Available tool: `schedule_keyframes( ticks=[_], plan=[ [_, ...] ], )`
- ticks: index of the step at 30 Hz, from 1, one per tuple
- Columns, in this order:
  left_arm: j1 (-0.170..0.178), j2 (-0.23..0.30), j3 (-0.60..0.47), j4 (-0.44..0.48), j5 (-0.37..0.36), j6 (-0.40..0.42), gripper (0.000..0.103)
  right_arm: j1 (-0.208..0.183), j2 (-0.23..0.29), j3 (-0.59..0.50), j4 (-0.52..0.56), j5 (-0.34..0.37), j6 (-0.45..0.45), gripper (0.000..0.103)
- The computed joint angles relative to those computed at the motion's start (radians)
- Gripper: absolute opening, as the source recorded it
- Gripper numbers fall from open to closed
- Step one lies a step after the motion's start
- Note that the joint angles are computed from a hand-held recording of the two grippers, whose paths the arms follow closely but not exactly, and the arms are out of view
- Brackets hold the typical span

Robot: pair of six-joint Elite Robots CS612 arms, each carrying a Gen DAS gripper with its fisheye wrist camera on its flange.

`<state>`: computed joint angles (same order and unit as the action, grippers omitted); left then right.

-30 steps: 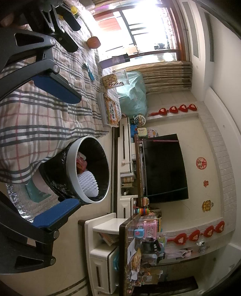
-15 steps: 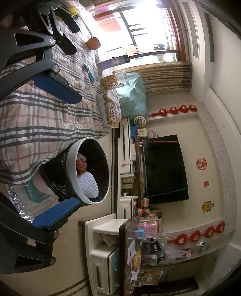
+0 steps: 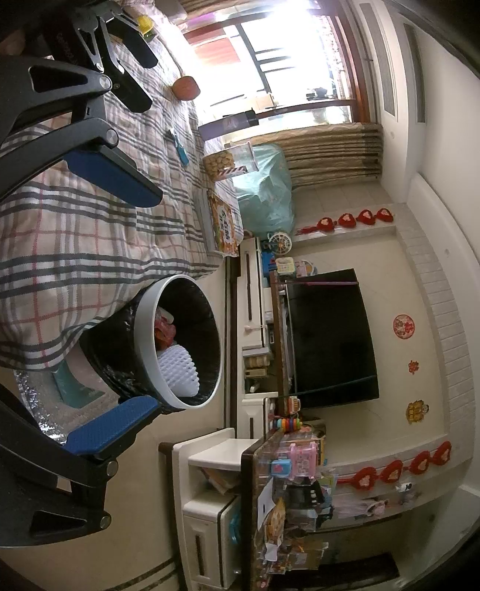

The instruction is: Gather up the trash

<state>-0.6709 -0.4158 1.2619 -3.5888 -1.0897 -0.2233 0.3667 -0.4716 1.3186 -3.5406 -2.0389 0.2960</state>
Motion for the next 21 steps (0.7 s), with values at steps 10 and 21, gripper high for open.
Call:
schedule_keyframes(
  ticks=[10,21],
  plan=[
    [0.000,0.001,-0.001,0.002,0.000,-0.001,0.102,0.000,0.000,0.000,0.002,0.005,0.003,0.103],
    [0.001,0.005,-0.004,0.006,-0.006,-0.005,0.102,0.006,0.008,-0.014,0.020,0.008,0.020,0.103]
  ],
)
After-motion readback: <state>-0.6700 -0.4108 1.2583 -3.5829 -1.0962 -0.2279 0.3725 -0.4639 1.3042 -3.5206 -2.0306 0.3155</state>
